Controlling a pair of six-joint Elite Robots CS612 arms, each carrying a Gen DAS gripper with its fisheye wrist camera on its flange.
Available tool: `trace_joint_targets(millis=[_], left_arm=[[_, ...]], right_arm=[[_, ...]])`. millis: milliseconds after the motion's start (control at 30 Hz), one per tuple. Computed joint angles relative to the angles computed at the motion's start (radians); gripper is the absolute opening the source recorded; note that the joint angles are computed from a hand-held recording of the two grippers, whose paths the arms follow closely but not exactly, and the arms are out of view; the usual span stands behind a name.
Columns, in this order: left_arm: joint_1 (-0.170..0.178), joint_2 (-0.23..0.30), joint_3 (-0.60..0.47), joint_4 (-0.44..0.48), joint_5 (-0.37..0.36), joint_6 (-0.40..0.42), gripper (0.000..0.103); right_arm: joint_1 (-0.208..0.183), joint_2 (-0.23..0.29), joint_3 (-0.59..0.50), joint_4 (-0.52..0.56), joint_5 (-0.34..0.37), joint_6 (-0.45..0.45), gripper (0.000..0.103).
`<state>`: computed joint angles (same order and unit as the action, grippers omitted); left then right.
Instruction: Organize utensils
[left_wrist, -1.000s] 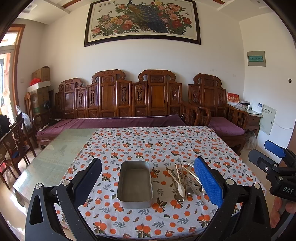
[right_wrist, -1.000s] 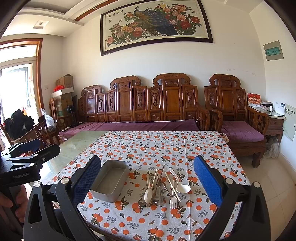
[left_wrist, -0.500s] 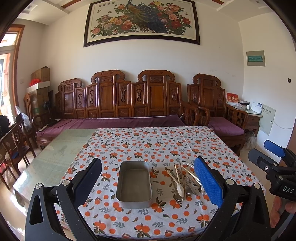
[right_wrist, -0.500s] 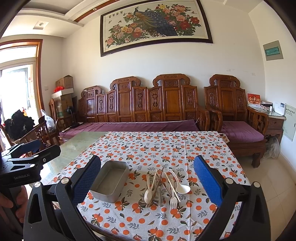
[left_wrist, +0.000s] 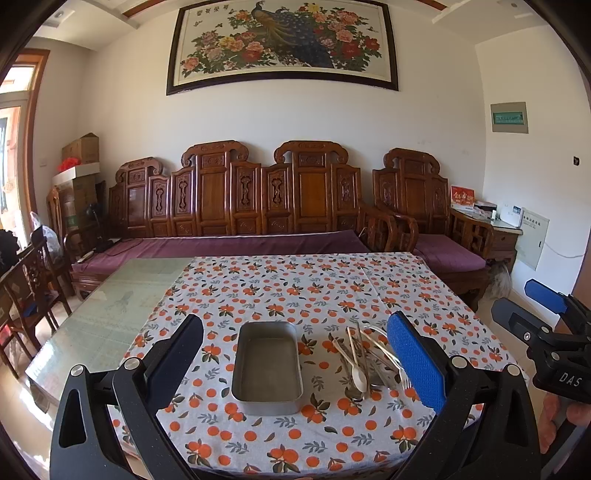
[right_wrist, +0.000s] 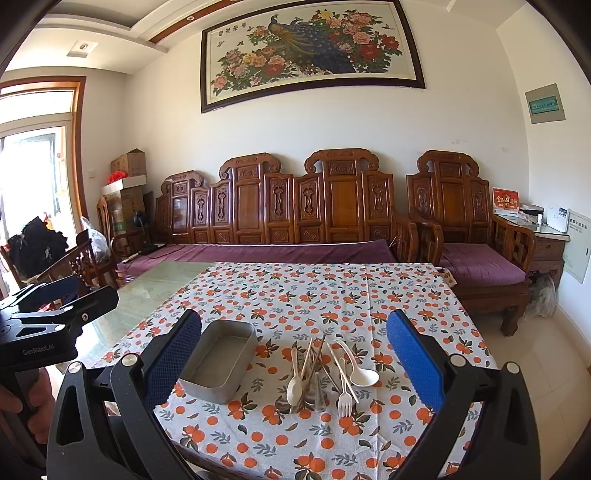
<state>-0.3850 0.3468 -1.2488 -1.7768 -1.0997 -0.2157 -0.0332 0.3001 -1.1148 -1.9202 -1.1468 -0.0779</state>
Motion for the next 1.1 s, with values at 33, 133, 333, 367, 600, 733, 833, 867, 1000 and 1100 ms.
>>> trace_joint_targets(millis=[33,133,333,367,600,733,833,867,1000,1100], left_arm=[[0.001,0.000,0.000,0.000,-0.002,-0.001,0.097],[0.003,0.002,0.002,0.005,-0.005,-0.003,0.097],[0.014,0.011,0.008,0.037,-0.029,-0.023,0.097],[0.016,0.012,0.010,0.042,-0.032,-0.026,0.097],[0.032,0.017,0.038,0.054,-0.098,-0.035,0.097],[0.046,0.011,0.076,0.070,-0.153,-0.046,0.097],[0.053,0.004,0.109,0.079,-0.172,-0.044,0.097],[0.054,0.001,0.120,0.080,-0.174,-0.040,0.097],[0.059,-0.010,0.163,0.076,-0.196,-0.032,0.097],[0.064,-0.021,0.195,0.070,-0.223,-0.023,0.096]], right_arm=[[0.000,0.000,0.000,0.001,0.001,0.000,0.101],[0.000,0.000,0.001,0.009,0.002,-0.006,0.101],[-0.006,-0.002,0.026,0.014,0.014,-0.011,0.101],[-0.007,-0.001,0.030,0.013,0.017,-0.011,0.101],[-0.007,-0.006,0.084,-0.006,0.005,-0.035,0.101],[-0.006,-0.015,0.132,-0.019,-0.007,-0.044,0.100],[-0.005,-0.024,0.174,-0.034,-0.023,-0.064,0.099],[-0.005,-0.026,0.186,-0.036,-0.025,-0.067,0.098],[-0.006,-0.045,0.256,-0.030,-0.026,-0.080,0.091],[-0.007,-0.062,0.311,-0.023,-0.028,-0.101,0.082]])
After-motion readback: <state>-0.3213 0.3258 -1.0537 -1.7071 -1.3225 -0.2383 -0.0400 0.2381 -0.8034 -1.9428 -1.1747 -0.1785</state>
